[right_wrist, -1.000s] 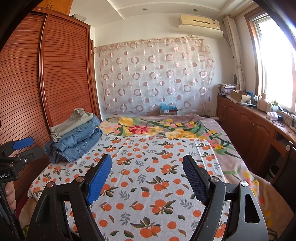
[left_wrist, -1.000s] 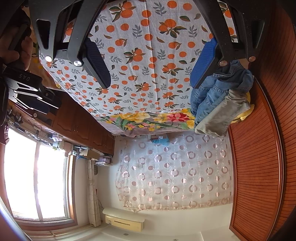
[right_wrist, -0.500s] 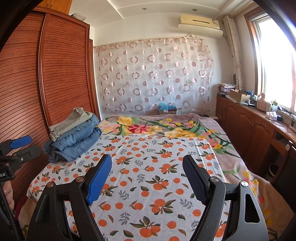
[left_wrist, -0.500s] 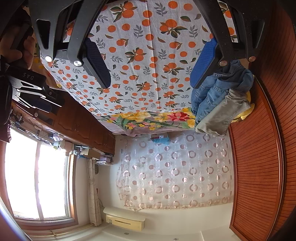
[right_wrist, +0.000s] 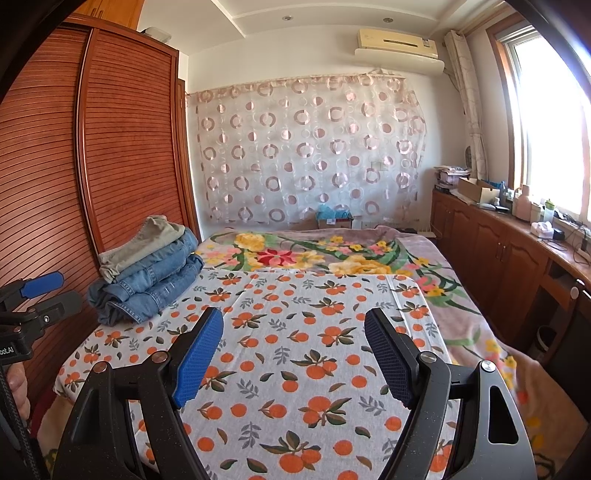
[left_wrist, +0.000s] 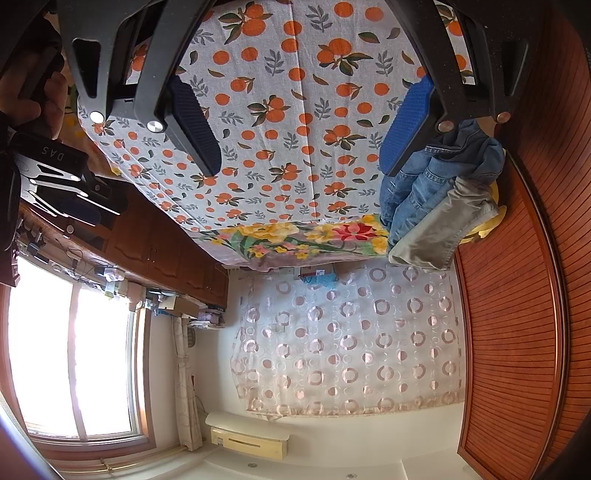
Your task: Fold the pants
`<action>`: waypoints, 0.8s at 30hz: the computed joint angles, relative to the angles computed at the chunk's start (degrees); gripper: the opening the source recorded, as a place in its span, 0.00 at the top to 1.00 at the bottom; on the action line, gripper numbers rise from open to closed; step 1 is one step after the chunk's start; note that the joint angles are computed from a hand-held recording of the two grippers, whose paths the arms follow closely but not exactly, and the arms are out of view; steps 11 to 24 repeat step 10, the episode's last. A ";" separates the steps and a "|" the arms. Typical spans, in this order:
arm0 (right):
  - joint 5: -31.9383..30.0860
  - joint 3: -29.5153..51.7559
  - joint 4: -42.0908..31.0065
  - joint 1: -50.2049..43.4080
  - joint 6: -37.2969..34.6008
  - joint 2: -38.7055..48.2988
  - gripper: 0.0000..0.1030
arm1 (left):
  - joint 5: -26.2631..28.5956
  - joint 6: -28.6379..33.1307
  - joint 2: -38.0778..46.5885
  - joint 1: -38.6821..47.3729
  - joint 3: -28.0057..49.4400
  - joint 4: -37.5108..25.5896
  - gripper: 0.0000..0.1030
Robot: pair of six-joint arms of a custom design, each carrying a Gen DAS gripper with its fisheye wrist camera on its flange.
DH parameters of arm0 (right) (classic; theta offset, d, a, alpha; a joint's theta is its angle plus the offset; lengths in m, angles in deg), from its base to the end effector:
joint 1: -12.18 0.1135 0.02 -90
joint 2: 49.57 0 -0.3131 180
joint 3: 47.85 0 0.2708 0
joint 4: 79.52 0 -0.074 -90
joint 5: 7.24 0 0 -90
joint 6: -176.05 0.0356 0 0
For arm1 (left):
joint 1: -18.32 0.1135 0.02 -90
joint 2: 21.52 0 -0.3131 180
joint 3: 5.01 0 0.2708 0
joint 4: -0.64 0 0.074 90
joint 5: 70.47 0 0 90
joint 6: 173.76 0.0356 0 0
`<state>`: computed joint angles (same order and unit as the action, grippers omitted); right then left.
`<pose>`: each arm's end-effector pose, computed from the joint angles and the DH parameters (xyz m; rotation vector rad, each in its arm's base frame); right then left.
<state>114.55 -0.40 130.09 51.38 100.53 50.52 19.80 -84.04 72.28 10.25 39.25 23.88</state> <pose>0.2716 0.1973 0.1657 -0.0564 1.9098 0.0837 0.3116 -0.0443 0.1713 0.1409 2.0263 -0.0966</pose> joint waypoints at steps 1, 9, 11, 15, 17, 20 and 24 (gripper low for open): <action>0.06 0.02 0.01 0.04 0.04 0.03 0.22 | -0.05 -0.06 0.02 -0.04 0.03 -0.01 0.15; 0.21 0.08 -0.04 0.18 0.22 0.23 0.22 | -0.12 0.01 0.05 -0.16 -0.04 0.09 0.15; 0.21 0.08 -0.04 0.18 0.22 0.23 0.22 | -0.20 -0.02 0.05 -0.18 -0.07 0.17 0.15; 0.21 0.08 -0.04 0.18 0.22 0.23 0.22 | -0.20 -0.02 0.05 -0.18 -0.07 0.17 0.15; 0.21 0.08 -0.04 0.18 0.22 0.23 0.22 | -0.20 -0.02 0.05 -0.18 -0.07 0.17 0.15; 0.21 0.08 -0.04 0.18 0.22 0.23 0.22 | -0.20 -0.02 0.05 -0.18 -0.07 0.17 0.15; 0.21 0.08 -0.04 0.18 0.22 0.23 0.22 | -0.20 -0.02 0.05 -0.18 -0.07 0.17 0.15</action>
